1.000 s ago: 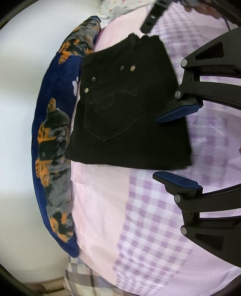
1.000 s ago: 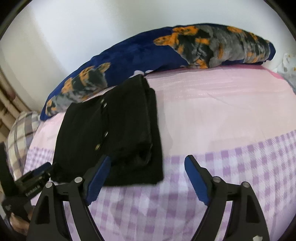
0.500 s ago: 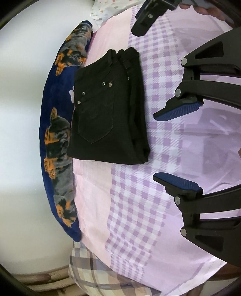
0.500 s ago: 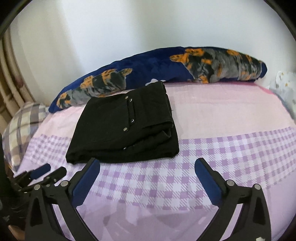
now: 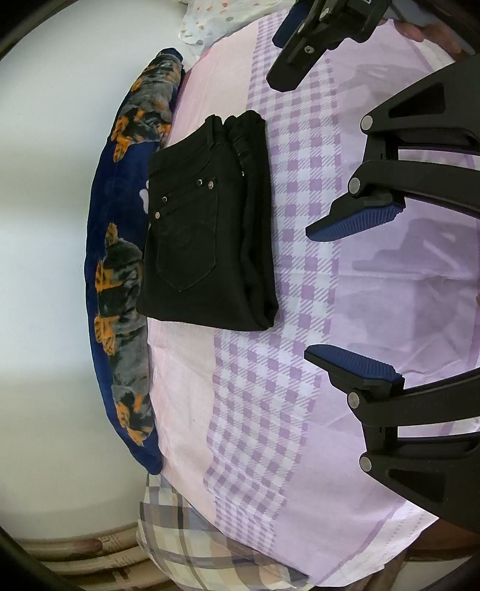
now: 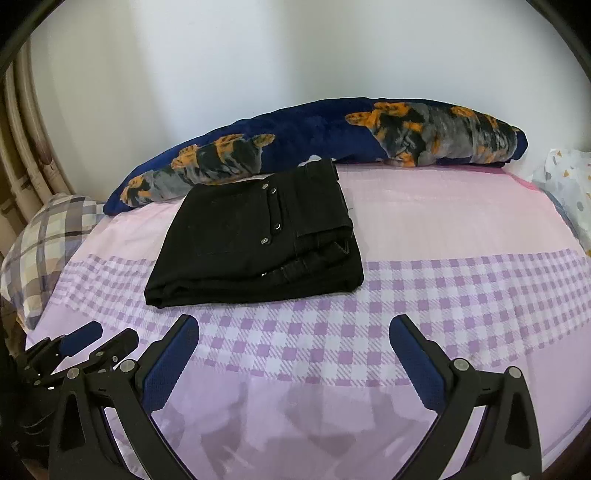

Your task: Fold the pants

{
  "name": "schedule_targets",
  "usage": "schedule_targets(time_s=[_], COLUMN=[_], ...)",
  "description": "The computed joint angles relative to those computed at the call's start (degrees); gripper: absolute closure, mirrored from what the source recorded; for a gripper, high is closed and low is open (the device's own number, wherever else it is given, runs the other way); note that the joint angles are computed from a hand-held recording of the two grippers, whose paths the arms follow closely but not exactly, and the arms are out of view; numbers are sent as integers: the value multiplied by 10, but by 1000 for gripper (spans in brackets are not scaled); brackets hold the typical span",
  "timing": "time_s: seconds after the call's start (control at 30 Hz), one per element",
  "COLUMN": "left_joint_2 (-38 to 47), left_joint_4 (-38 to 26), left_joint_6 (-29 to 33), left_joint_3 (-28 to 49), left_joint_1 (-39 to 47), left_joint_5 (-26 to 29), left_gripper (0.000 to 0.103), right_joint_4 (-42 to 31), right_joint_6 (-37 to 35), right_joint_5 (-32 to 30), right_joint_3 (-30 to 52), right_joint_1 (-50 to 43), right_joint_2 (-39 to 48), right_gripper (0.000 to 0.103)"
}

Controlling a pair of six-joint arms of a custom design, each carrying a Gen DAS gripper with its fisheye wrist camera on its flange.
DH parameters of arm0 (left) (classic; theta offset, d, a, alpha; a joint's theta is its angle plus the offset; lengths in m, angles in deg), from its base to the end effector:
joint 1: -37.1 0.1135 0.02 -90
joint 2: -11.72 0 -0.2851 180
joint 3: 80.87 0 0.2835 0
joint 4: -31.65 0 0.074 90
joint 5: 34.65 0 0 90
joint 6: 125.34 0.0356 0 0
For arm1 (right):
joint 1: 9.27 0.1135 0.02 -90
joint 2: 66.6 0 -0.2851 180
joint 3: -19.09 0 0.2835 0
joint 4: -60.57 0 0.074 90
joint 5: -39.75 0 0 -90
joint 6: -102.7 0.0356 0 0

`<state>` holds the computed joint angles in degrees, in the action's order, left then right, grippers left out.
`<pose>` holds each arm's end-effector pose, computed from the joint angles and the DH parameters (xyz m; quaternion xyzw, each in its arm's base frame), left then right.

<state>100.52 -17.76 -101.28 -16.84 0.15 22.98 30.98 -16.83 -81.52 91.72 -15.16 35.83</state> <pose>0.2511 -0.1650 0.1796 -0.2752 0.9113 0.0687 0.2983 0.3804 -0.0207 0.1611 -0.2599 0.8946 0.1703 0.3212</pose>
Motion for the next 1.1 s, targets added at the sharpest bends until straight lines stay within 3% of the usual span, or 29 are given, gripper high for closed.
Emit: schedule_targets(time_s=[1.1], left_joint_2=[8], left_joint_4=[-22], left_joint_6=[-8], left_joint_3=[11], left_joint_1=[-12], left_joint_5=[-12], left_gripper=[44], right_joint_4=[25], right_joint_6=[-18], right_joint_5=[17], right_joint_3=[-20], right_joint_1=[10], right_joint_2=[-11], right_gripper=[1])
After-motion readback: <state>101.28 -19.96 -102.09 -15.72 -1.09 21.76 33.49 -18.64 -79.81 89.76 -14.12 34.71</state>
